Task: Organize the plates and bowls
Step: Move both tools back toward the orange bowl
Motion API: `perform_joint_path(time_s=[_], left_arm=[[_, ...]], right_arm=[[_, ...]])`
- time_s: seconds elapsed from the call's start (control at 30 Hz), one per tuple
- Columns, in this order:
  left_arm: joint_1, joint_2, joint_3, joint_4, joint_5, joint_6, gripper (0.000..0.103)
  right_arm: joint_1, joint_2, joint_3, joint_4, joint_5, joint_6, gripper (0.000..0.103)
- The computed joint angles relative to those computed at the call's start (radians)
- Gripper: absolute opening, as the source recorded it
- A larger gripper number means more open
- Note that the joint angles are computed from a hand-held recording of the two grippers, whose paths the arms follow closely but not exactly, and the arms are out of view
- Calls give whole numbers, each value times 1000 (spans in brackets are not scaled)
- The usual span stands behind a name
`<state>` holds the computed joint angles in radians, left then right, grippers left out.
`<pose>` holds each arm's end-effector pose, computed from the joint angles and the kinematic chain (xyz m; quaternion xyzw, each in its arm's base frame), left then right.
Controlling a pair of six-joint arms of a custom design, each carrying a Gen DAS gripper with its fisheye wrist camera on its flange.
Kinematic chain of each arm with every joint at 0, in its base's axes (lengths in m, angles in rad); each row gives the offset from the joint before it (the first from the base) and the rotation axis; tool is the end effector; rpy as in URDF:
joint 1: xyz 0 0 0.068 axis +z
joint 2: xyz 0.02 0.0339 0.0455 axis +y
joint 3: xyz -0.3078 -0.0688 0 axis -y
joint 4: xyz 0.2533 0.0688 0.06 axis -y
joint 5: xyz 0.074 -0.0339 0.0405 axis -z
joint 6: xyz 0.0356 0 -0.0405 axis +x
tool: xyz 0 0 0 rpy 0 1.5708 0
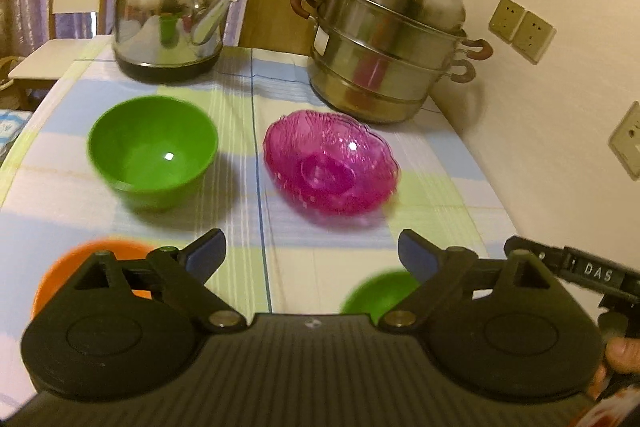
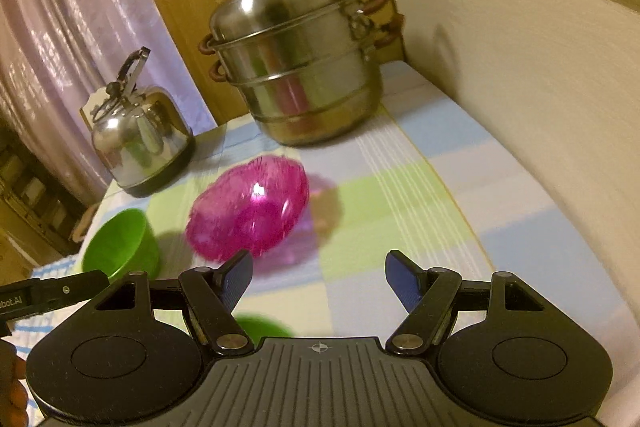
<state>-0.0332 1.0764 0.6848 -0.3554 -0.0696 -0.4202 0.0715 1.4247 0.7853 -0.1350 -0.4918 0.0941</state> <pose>0.2113 -0.0045 0.2688 -0.1898 0.8960 -0.0589 0.3970 0.2876 0.0375 0.2413 -0.0843 0.8950 0.2547 0.3562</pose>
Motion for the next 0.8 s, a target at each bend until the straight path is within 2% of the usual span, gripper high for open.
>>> perform_joint_path(time_s=[0.17,0.4,0.6,0.8], left_arm=[[-112,-187,-35,-157,-85,-92,93],[-334,-384,-45,-397,-275,-286,94],[-583,-447,-38,-580,-438,-504,94],[-806,-462,-32,-745,-556,-743,94]], right_arm=[[-59,-155,-90,-110,-63,-11,73],[-120,-358,-155,-312,-136,-90,73],[-142,-453,-181,-448,-179,-128,73],[-108,-527,-200,-509,-180,-117,73]])
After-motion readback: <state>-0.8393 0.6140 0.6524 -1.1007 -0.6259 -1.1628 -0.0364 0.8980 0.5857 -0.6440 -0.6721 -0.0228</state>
